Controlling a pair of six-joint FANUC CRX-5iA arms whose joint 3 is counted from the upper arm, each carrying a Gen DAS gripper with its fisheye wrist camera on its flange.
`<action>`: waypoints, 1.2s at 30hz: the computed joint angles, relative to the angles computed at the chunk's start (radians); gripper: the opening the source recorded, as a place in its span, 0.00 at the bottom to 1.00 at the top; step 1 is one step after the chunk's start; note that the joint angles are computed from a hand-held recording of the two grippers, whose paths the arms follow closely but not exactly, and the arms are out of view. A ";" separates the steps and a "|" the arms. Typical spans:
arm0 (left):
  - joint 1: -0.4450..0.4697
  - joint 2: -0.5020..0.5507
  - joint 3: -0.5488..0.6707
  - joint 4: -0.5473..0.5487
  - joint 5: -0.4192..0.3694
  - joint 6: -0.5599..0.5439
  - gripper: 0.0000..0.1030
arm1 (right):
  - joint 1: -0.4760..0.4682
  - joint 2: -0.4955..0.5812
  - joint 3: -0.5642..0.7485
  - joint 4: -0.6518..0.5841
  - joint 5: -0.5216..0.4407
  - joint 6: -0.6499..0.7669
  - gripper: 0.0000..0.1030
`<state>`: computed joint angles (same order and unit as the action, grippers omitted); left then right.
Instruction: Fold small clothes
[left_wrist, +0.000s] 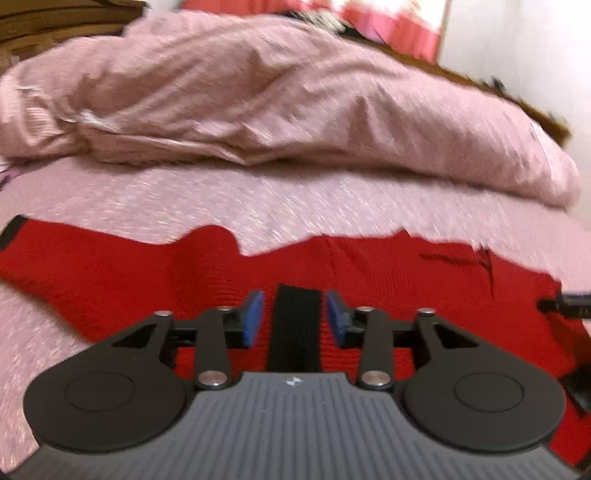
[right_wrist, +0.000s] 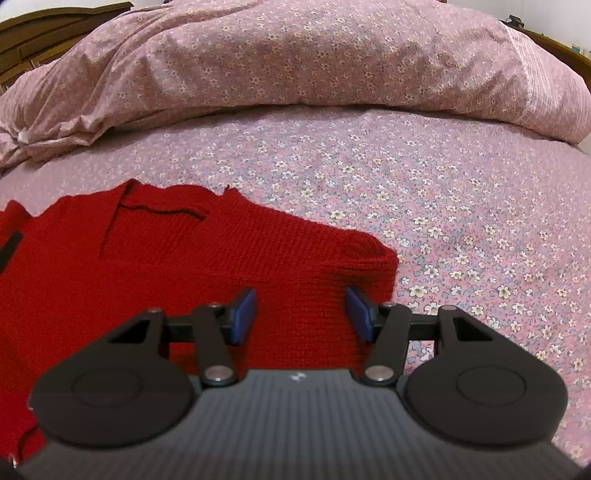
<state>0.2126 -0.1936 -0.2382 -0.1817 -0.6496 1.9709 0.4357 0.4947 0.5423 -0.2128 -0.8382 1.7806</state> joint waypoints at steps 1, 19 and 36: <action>0.003 0.016 0.007 0.016 -0.005 -0.026 0.49 | -0.003 0.004 0.007 -0.005 -0.005 0.001 0.55; -0.072 0.110 0.109 -0.179 -0.027 0.039 0.08 | -0.003 -0.052 -0.098 -0.003 0.150 0.048 0.09; 0.012 0.130 0.115 0.052 -0.076 -0.201 0.08 | 0.001 -0.056 -0.064 0.037 0.088 -0.001 0.13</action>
<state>0.2251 -0.0632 -0.1231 -0.1296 -0.7252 1.7700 0.4370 0.4389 0.4780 -0.1756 -0.7499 1.7801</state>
